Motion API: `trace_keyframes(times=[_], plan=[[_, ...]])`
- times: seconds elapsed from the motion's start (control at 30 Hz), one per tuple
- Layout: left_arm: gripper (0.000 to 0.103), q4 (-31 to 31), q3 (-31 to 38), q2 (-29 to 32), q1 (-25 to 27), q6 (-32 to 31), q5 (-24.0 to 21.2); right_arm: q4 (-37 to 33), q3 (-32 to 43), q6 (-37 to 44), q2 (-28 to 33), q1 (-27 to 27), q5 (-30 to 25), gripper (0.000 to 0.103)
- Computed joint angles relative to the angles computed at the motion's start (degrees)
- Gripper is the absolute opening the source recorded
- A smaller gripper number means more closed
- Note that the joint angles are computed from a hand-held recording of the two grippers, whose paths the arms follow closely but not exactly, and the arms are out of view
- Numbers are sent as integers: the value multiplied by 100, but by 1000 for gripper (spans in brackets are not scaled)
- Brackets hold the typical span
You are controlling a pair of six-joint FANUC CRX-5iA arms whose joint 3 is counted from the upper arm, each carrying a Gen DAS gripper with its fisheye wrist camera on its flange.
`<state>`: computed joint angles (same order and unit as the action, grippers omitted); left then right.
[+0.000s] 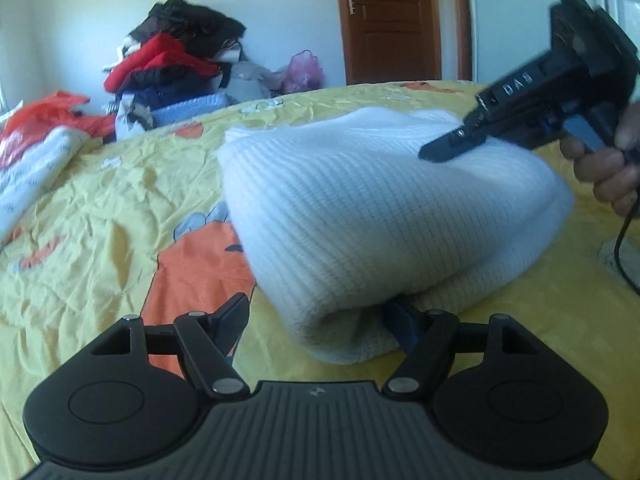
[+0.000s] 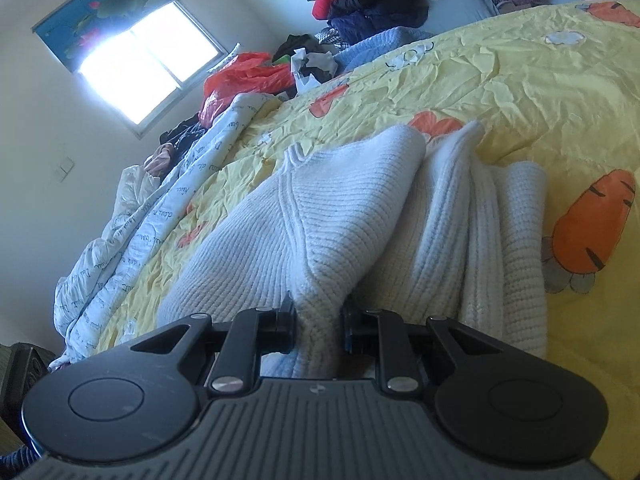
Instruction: Fold small clothes
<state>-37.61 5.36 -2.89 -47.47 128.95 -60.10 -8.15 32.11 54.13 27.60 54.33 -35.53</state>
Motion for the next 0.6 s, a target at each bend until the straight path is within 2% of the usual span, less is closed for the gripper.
trace_keyframes(times=[0.13,0.17,0.2,0.23,0.33,0.47,0.5,0.57,0.6], plan=[[70,-449,176,87,-131,396,-308,-41,16,2,11,-7,-9,23],[64,-397,154,63,-80,474,-253,-22,24,9,15,-6,-20,23],[46,-254,101,25,0,472,-127,15,23,-5,19,6,-24,23],[41,-250,112,42,-23,499,-109,30,24,-1,20,14,-24,23],[36,-816,327,232,-413,667,-507,62,-35,16,-34,32,20,21],[34,-549,173,95,-242,536,-286,436,-547,-147,-434,118,413,20],[34,-498,154,99,-210,489,-244,497,-679,-205,-521,116,440,19],[34,-574,190,178,-259,501,-292,533,-671,-341,-442,91,135,18],[34,-636,224,213,-298,510,-343,355,-773,-274,-446,55,244,16]])
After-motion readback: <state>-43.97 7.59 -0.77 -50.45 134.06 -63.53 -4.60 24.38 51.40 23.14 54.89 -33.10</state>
